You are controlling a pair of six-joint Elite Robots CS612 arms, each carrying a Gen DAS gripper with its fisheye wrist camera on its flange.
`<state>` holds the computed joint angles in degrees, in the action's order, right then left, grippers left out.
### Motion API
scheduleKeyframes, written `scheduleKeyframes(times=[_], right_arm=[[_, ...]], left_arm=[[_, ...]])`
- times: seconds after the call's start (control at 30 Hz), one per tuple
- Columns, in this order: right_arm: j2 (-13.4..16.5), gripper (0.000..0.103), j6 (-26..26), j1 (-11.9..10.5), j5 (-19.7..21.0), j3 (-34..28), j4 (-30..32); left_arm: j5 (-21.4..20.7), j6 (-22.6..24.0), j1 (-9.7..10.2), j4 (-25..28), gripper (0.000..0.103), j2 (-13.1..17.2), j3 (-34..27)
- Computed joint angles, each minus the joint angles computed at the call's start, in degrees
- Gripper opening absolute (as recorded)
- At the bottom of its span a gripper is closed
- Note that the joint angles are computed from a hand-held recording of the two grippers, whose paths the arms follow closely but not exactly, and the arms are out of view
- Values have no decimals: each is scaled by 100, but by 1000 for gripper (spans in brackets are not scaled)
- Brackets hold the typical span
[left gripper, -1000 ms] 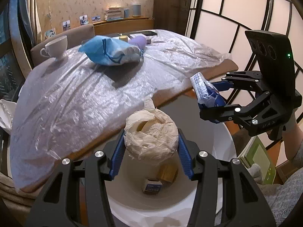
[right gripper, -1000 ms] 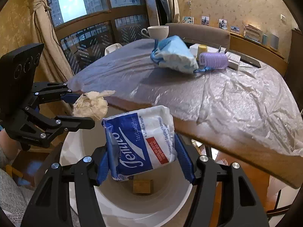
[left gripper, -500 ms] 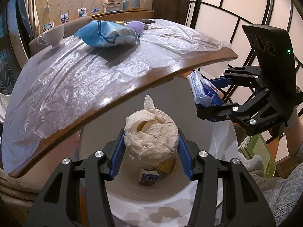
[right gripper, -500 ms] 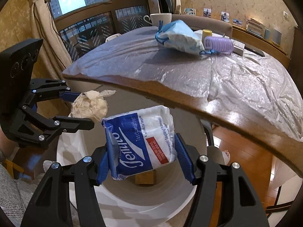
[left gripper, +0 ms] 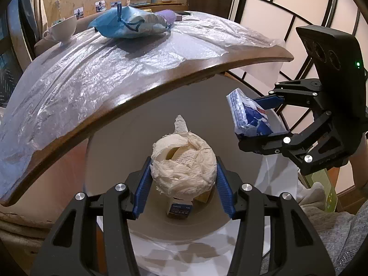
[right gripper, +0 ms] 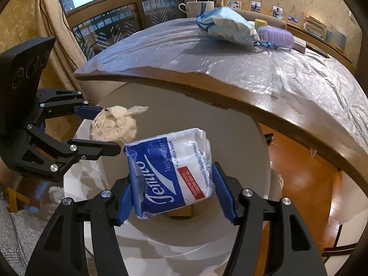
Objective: Collect trash
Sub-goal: 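Lift the tissue ball and Tempo pack and carry them over the bin, then open both tools to drop the tissue ball and Tempo pack into the bin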
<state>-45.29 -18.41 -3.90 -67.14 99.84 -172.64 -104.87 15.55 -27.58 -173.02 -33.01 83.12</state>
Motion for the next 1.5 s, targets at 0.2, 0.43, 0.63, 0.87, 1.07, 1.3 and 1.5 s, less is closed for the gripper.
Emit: scheduleKeyframes(times=[0.2, 0.43, 0.63, 0.87, 1.07, 1.3, 1.5], right_arm=[[70, 61, 8, 33, -63, -90, 97], [139, 61, 51, 88, -180, -184, 181], [175, 61, 82, 116, -220, -225, 207], [206, 61, 91, 137, -293, -272, 257], [224, 61, 138, 170, -418, -282, 224], [223, 61, 209, 243, -614, -272, 123], [216, 83, 345, 286, -734, -189, -277]], left_arm=[[61, -6, -13, 79, 53, 39, -31], [132, -33, -23, 205, 53, 90, -112], [191, -40, -32, 284, 53, 126, -172], [263, -50, -54, 349, 53, 170, -228], [324, -61, -64, 401, 53, 209, -265], [394, -27, -69, 403, 53, 249, -289], [373, -201, -47, 139, 81, 281, -289]])
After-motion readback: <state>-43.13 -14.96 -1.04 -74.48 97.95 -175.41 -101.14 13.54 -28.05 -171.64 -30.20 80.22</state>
